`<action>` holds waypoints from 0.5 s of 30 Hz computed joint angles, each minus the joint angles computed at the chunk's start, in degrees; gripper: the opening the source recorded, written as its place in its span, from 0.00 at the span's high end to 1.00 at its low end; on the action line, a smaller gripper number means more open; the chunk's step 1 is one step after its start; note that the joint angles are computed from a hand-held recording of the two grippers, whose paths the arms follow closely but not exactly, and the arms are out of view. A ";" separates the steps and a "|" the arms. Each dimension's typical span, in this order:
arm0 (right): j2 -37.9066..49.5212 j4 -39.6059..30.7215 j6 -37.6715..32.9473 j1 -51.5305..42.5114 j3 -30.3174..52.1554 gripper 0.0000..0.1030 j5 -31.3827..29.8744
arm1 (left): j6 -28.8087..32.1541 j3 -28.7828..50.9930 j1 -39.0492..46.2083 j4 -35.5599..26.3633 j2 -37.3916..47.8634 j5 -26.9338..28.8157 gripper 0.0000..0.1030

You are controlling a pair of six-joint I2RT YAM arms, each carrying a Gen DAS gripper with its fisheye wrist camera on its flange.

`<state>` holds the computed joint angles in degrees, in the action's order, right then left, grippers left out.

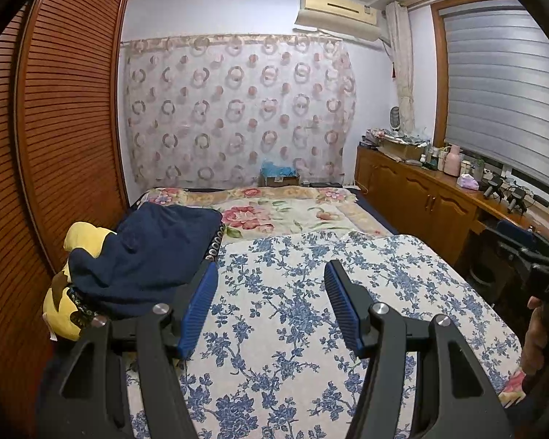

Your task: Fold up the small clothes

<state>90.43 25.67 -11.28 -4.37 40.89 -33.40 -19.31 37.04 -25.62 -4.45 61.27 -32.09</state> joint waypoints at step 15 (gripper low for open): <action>0.35 0.07 -0.03 0.48 -0.17 0.18 0.54 | -0.40 0.09 -0.74 -1.30 -0.49 -1.45 0.42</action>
<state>90.79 25.74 -11.32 -3.89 40.71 -32.86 -19.71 37.13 -26.36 -5.76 60.78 -33.54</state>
